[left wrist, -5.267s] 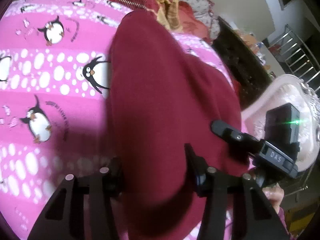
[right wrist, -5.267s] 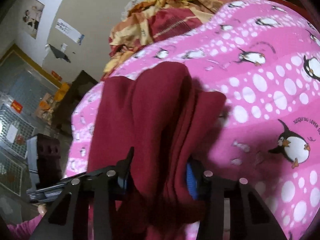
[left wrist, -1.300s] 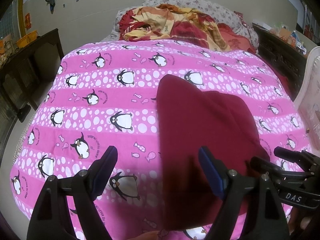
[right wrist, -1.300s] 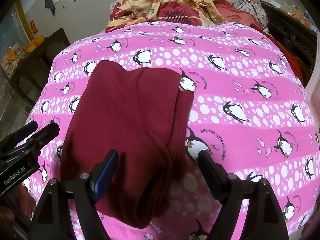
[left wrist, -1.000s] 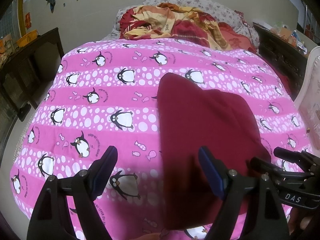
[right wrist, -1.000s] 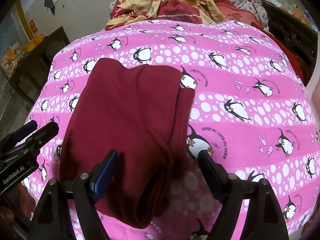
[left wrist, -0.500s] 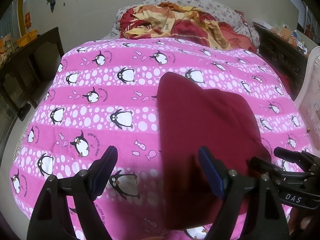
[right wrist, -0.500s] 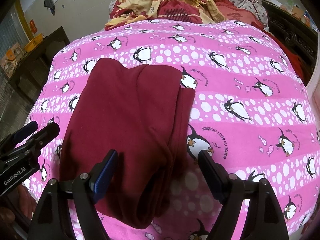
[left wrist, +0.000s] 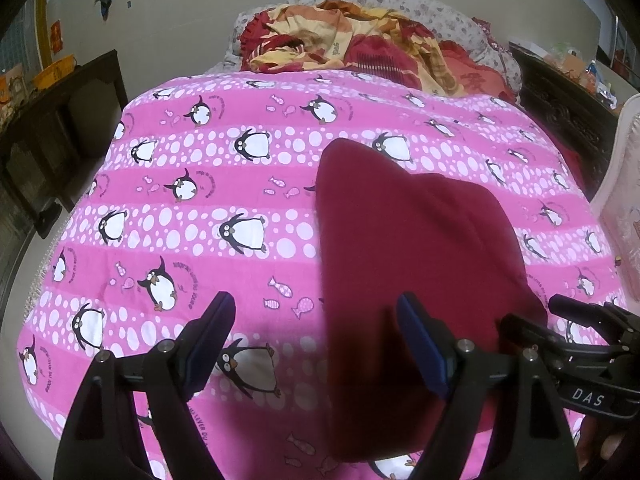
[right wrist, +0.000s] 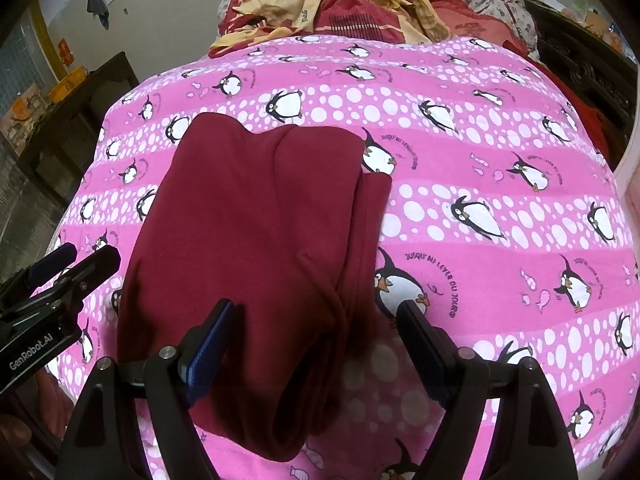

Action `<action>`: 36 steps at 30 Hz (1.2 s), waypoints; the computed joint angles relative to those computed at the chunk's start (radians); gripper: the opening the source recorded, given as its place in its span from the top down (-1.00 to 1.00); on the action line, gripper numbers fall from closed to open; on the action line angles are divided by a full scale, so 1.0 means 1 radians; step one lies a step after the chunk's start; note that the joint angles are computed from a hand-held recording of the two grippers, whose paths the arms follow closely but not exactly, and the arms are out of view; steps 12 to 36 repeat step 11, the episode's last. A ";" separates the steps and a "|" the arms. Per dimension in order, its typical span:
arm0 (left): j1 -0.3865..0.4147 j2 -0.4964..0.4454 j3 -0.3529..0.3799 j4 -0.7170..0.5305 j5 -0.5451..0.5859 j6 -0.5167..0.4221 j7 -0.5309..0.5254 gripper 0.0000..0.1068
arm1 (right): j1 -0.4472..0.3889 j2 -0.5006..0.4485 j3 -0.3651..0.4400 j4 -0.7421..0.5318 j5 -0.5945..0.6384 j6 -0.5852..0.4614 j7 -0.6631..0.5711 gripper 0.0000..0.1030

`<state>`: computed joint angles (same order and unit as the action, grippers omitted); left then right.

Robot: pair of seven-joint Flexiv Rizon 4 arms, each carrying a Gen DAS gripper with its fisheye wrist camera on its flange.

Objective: Fold small clothes

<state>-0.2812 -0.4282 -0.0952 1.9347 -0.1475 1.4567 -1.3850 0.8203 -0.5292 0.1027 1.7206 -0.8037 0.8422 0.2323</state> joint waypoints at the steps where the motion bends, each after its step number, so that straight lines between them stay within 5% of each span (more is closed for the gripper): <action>1: -0.002 -0.001 0.002 -0.002 0.002 -0.002 -0.002 -0.53 | -0.001 -0.001 0.000 -0.001 0.001 0.002 -0.001 -0.68; 9: 0.081 -0.009 -0.080 0.015 -0.059 0.060 0.062 -0.53 | -0.006 0.033 -0.019 0.045 -0.053 0.024 0.045 -0.68; 36: 0.070 -0.023 -0.044 -0.007 -0.053 0.070 0.055 -0.53 | -0.025 0.069 -0.022 0.087 -0.074 0.010 0.061 -0.68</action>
